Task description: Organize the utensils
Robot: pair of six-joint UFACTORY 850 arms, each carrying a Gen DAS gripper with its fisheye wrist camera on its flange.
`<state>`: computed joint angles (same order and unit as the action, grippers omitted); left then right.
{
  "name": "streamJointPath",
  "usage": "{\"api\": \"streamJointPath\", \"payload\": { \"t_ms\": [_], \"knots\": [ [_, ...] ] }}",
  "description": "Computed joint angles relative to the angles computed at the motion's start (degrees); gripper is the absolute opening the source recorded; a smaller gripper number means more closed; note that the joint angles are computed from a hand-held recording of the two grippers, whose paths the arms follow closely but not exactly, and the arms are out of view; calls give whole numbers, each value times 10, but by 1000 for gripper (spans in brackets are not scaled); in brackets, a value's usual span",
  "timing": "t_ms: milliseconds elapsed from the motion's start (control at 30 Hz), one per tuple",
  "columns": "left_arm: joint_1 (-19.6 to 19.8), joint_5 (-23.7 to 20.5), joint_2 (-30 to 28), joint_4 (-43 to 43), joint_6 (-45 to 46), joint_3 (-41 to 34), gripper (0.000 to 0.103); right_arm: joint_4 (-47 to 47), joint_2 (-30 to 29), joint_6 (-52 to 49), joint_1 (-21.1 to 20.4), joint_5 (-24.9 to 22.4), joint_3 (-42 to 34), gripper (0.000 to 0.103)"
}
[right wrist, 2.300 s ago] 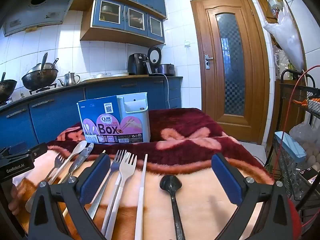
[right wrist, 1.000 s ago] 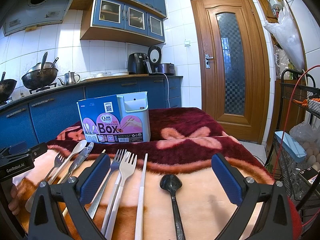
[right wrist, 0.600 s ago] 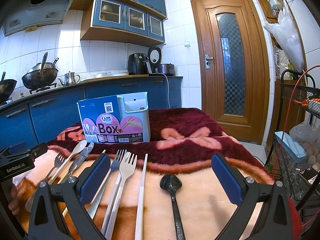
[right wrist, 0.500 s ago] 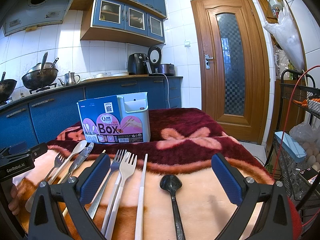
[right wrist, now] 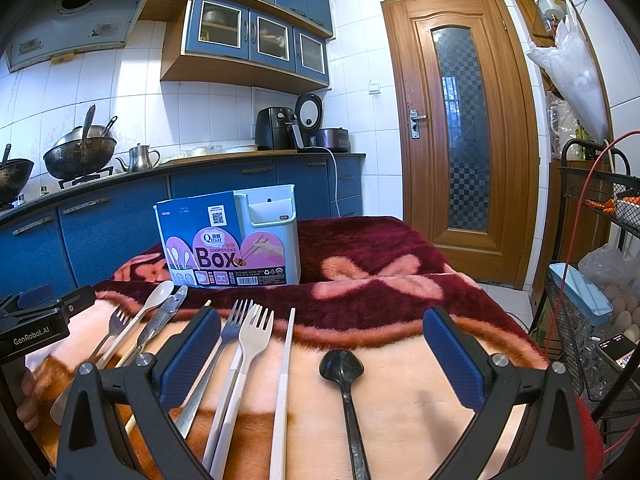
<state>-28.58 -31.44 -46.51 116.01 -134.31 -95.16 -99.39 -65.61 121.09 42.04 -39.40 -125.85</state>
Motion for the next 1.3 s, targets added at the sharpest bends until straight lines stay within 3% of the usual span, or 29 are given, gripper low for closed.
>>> {"api": "streamJointPath", "payload": {
  "t_ms": [967, 1300],
  "knots": [
    [-3, -2, -6, -6, 4, -6, 95, -2, 1, 2, 0, 0, 2, 103],
    [6, 58, 0, -49, 63, -11, 96, -13, 15, 29, -4, 17, 24, 103]
  ]
}}
